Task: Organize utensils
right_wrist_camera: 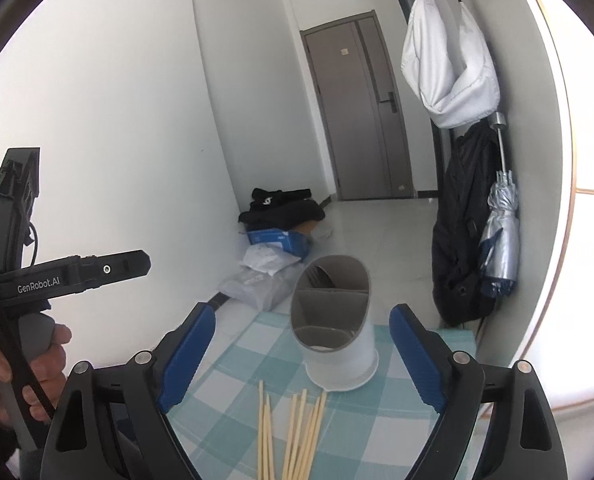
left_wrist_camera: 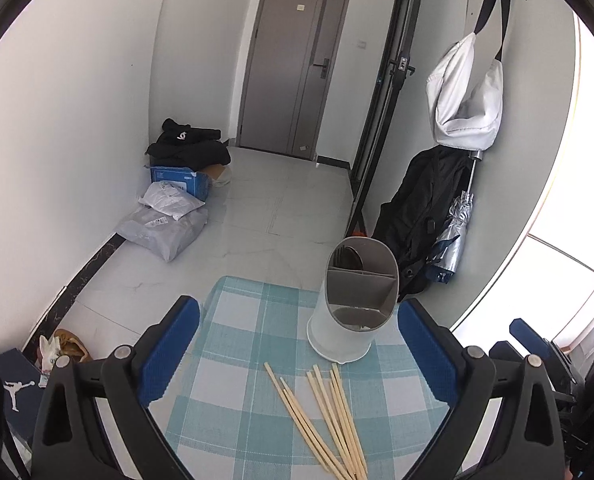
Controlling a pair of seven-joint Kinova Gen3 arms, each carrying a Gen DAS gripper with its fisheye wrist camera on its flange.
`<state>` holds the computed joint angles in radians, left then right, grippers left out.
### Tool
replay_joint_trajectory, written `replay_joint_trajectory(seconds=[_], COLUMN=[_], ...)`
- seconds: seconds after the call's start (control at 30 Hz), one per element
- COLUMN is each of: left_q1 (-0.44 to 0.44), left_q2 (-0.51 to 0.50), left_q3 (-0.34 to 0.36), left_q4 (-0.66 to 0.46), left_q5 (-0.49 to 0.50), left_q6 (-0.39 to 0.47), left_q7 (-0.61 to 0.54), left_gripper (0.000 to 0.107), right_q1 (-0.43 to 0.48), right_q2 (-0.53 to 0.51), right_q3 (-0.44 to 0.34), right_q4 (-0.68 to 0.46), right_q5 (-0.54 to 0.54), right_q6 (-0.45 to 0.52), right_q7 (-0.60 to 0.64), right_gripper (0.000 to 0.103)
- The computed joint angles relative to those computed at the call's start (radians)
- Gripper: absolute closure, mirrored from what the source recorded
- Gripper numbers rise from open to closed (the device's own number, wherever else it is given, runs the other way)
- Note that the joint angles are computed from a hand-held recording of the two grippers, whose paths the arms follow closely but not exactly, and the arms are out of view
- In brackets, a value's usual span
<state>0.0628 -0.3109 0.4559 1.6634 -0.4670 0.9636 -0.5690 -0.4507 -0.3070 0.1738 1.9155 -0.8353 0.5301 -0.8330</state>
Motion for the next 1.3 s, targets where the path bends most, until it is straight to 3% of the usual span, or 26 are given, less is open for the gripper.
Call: replay_joint_trajectory(seconds=[0.27, 0.5, 0.6, 0.9, 0.97, 1.1, 1.2, 1.3], left_q1=[-0.029, -0.013, -0.007, 0.015, 0.012, 0.063, 0.046, 0.028], left_q2=[-0.036, -0.023, -0.025, 0.012, 0.018, 0.041, 0.037, 0.033], left_q3=[0.061, 0.045, 0.023, -0.053, -0.061, -0.185, -0.215, -0.225], left_q4=[0.119, 0.173, 0.197, 0.214, 0.215, 0.209, 0.215, 0.218], left_q5=[-0.022, -0.008, 0.004, 0.043, 0.039, 0.164, 0.218, 0.243], left_q6=[-0.039, -0.073, -0.094, -0.091, -0.087, -0.099, -0.105, -0.108], left_q7=[0.105, 0.128, 0.132, 0.112, 0.113, 0.020, 0.004, -0.003], left_gripper=[0.007, 0.007, 0.007, 0.007, 0.007, 0.007, 0.007, 0.007], right_q1=[0.017, -0.005, 0.013, 0.046, 0.097, 0.112, 0.100, 0.065], right_q2=[-0.036, -0.045, -0.031, 0.108, 0.152, 0.266, 0.344, 0.404], right_q3=[-0.051, -0.085, -0.129, -0.185, -0.248, -0.296, -0.333, -0.336], right_q4=[0.093, 0.134, 0.137, 0.031, -0.004, -0.095, -0.147, -0.183], right_q5=[0.079, 0.196, 0.273, 0.442, 0.512, 0.643, 0.765, 0.844], right_q6=[-0.040, -0.113, -0.149, -0.003, 0.030, 0.130, 0.185, 0.235], right_q7=[-0.072, -0.155, -0.222, -0.362, -0.441, -0.585, -0.686, -0.746], right_gripper=[0.008, 0.007, 0.001, 0.000, 0.000, 0.000, 0.007, 0.022])
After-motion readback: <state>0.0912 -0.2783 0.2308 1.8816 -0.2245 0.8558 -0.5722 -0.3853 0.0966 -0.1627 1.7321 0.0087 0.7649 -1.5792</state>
